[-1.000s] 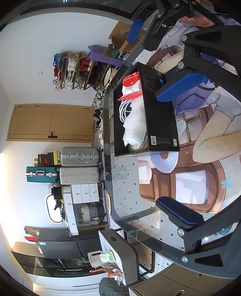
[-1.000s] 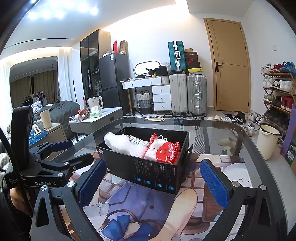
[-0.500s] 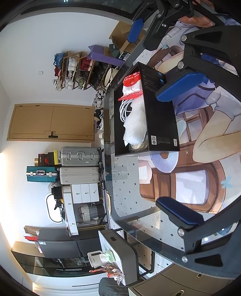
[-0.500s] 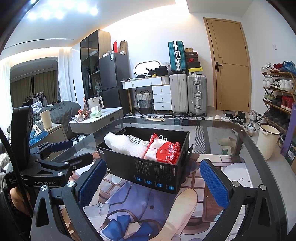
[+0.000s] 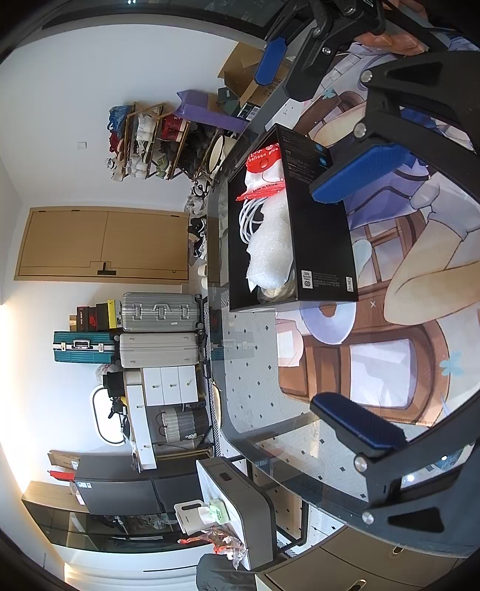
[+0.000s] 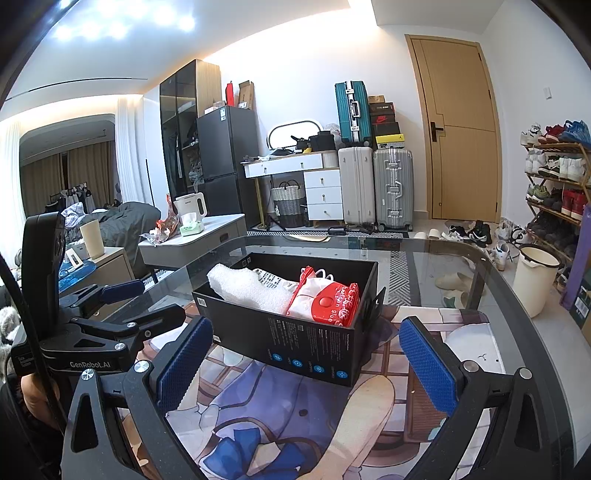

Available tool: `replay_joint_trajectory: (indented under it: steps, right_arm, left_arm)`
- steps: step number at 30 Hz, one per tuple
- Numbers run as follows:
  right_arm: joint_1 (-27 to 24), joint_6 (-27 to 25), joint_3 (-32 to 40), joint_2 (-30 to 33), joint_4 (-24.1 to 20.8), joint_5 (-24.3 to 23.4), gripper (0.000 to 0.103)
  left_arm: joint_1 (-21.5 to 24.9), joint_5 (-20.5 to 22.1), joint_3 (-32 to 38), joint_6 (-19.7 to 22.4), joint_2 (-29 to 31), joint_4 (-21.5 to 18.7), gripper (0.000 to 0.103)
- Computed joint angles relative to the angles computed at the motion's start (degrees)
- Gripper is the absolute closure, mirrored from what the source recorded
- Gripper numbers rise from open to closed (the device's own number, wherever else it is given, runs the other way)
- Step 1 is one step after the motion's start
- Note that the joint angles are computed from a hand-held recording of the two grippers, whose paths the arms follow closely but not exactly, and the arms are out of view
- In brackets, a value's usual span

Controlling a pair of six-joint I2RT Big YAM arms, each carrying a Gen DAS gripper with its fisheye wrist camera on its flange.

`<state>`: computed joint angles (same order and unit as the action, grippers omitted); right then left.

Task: Organize soft objects

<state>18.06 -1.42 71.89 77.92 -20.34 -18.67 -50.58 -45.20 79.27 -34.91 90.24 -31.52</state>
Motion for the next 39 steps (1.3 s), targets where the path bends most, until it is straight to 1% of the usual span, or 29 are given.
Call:
replay_joint_trajectory:
  steps: [8,15,18,22,27,30,32,35,37,39]
  right_arm:
    - [0.0,0.05,0.06,0.05,-0.14,0.05,0.001]
    - [0.16,-0.05,0.06,0.08,-0.17,0.2,0.001]
    - [0.19,-0.07,0.11,0.2,-0.14,0.25,0.001]
    - [0.19,0.04,0.1,0.2,-0.05,0.21,0.001]
    - [0.18,-0.02,0.15,0.22,-0.2,0.18,0.001]
    - [0.18,-0.06,0.17,0.22,-0.27,0.18,0.001]
    - [0.17,0.0,0.17,0.22,-0.24,0.12,0.001]
    - [0.19,0.03,0.19,0.23,-0.28,0.13,0.001]
    - [0.26,0.12,0.14,0.21,-0.36,0.11,0.001]
    - [0.39,0.22,0.03,0.19,-0.36,0.14,0.001]
  left_arm:
    - [-0.25,-0.33,-0.06,0.21,-0.06,0.52,0.0]
    - [-0.7,-0.48,-0.35,1.07,-0.25,2.76,0.0]
    - [-0.51,0.14,-1.24,1.38,-0.73,4.57,0.0]
    - [-0.36,0.19,-1.36,0.91,-0.72,5.0,0.0]
    - [-0.39,0.19,-1.42,1.69,-0.54,6.15,0.0]
    - [-0.46,0.07,-0.92,1.42,-0.23,5.74,0.0]
    - [-0.51,0.31,-1.3,1.44,-0.51,6.57,0.0]
    - [-0.6,-1.2,-1.42,0.34,-0.52,6.5,0.0]
    - [-0.49,-0.48,-1.86,0.44,-0.69,7.45,0.0]
    - [-0.4,-0.18,-1.73,0.23,-0.52,7.35,0.0]
